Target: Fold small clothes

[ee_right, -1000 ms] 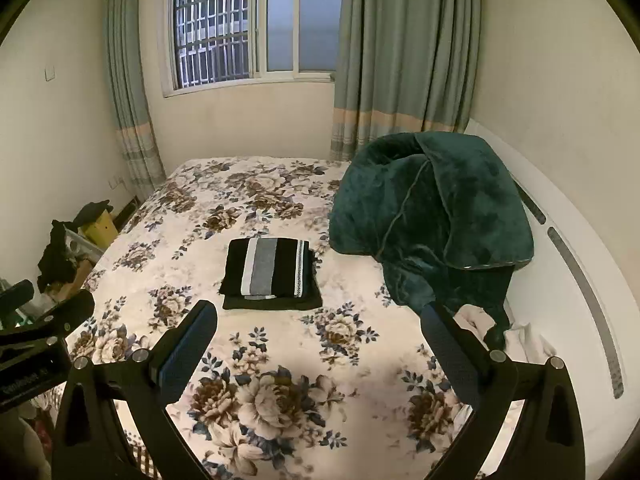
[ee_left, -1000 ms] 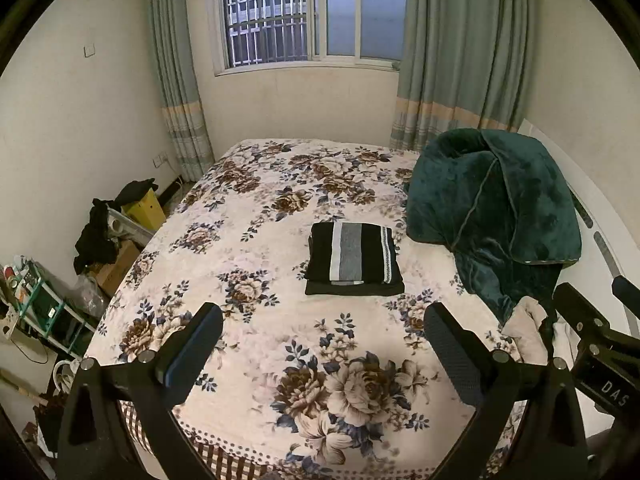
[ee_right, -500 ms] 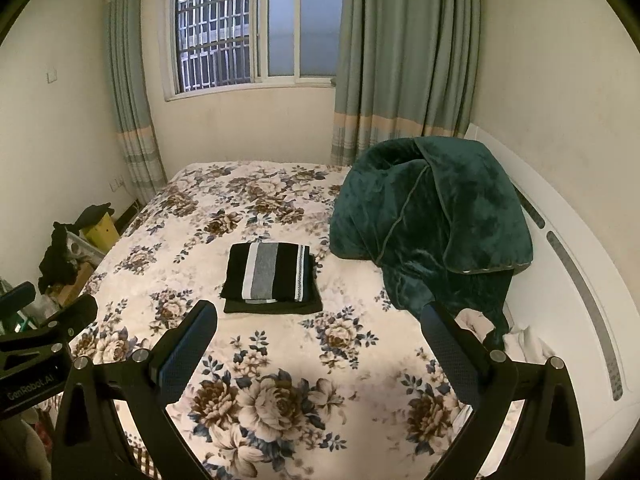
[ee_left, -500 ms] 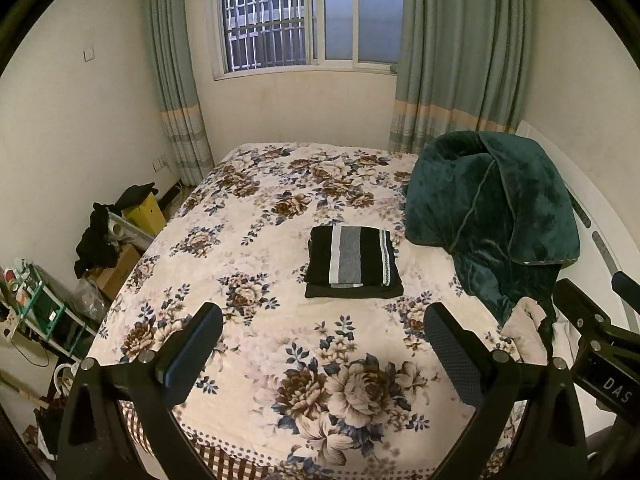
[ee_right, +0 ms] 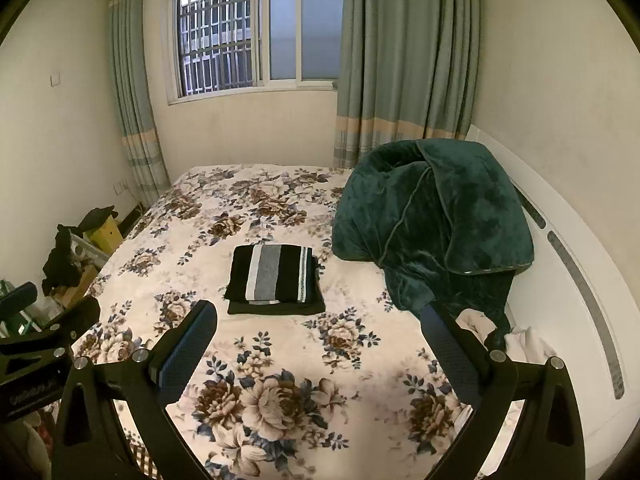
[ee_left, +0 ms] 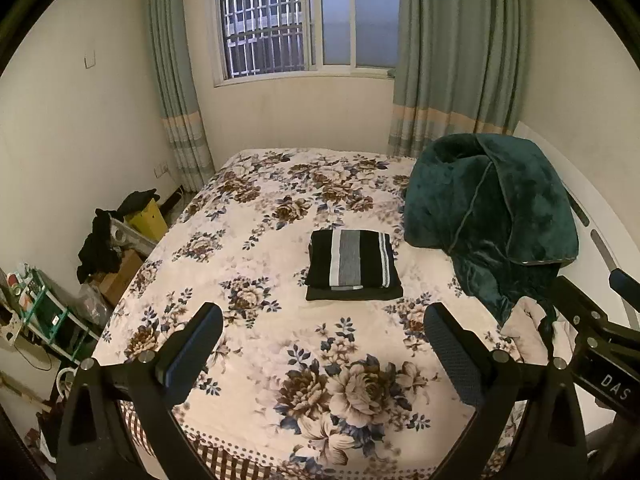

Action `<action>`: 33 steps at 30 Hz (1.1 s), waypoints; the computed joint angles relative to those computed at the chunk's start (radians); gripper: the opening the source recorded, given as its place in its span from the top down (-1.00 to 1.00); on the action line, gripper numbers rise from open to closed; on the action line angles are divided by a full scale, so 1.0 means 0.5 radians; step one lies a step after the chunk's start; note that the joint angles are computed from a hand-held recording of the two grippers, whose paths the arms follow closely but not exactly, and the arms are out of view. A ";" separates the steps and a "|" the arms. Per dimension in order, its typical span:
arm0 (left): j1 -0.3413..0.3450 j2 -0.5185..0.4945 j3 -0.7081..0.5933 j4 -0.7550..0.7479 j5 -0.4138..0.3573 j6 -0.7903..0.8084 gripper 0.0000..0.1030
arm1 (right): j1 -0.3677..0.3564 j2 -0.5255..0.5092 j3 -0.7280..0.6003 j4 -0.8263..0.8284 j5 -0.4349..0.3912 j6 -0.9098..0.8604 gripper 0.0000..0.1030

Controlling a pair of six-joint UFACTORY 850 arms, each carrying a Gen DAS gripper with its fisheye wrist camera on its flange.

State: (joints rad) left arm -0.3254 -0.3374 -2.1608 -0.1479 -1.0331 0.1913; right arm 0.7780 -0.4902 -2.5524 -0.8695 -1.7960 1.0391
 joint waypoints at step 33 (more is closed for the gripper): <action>0.013 -0.012 -0.051 -0.033 -0.025 0.031 -0.99 | 0.059 -0.126 -0.203 -0.065 -0.095 -0.002 -1.00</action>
